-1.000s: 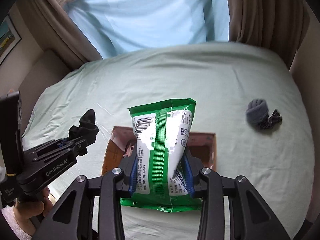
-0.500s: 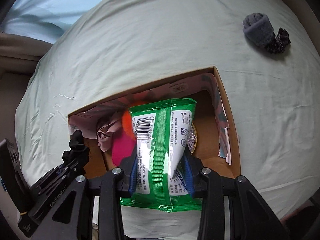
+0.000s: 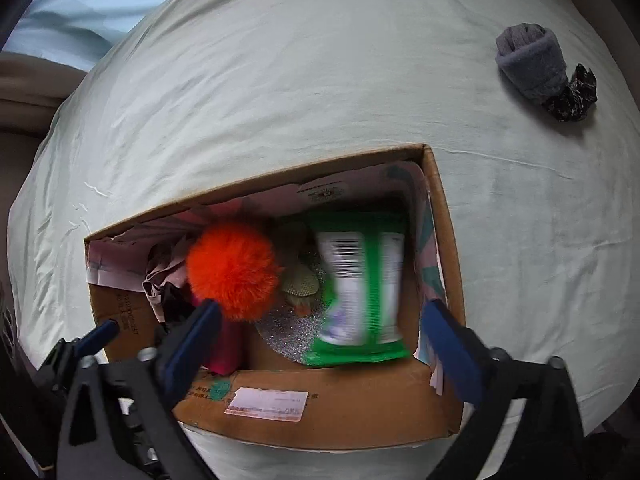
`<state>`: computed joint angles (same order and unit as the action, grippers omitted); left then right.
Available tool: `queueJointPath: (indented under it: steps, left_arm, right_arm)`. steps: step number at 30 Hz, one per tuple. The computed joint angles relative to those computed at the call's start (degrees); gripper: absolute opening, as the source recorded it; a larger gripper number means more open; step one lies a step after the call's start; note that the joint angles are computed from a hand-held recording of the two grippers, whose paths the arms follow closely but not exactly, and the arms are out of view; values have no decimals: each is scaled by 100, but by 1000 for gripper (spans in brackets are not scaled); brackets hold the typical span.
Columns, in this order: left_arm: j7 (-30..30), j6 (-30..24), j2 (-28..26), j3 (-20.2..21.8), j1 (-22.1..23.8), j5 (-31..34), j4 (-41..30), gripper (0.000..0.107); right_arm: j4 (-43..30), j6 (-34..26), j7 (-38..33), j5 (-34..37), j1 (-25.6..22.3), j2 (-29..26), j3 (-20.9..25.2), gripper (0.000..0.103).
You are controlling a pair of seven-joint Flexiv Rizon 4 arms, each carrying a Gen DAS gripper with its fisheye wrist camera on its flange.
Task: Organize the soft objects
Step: 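Carry the black sock and green wipes into the box and release both, then lift both tools from the box toward the grey sock and black fabric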
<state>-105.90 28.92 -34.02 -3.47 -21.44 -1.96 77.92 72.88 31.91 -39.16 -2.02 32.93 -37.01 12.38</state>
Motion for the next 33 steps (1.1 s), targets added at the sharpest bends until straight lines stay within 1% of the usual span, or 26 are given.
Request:
queueJointPath:
  steps: [2, 7, 12, 20, 26, 29, 33]
  left_arm:
    - [-16, -24, -2, 9, 26, -21, 1, 103]
    - [-30, -90, 76, 43, 60, 24, 43, 103]
    - [-100, 38, 322, 64, 60, 96, 291, 103]
    - [-304, 312, 881, 65, 68, 181, 761, 103]
    - [-494, 479, 1441, 61, 22, 444, 1046, 103]
    - [-740, 520, 1764, 63, -53, 702, 1130, 103]
    - [-1062, 621, 2191, 8, -68, 889, 1307, 103]
  right_arm:
    - [24, -3, -41, 72, -40, 6, 37, 103]
    - [258, 291, -38, 92, -47, 102, 34, 103]
    - [210, 233, -150, -92, 35, 145, 26, 103]
    - [363, 397, -56, -323, 208, 382, 2, 103]
    - [822, 592, 164, -817, 410, 943, -58, 103]
    - [1106, 736, 268, -1113, 484, 1260, -53, 103]
    - [1383, 820, 299, -1506, 527, 1671, -19, 103]
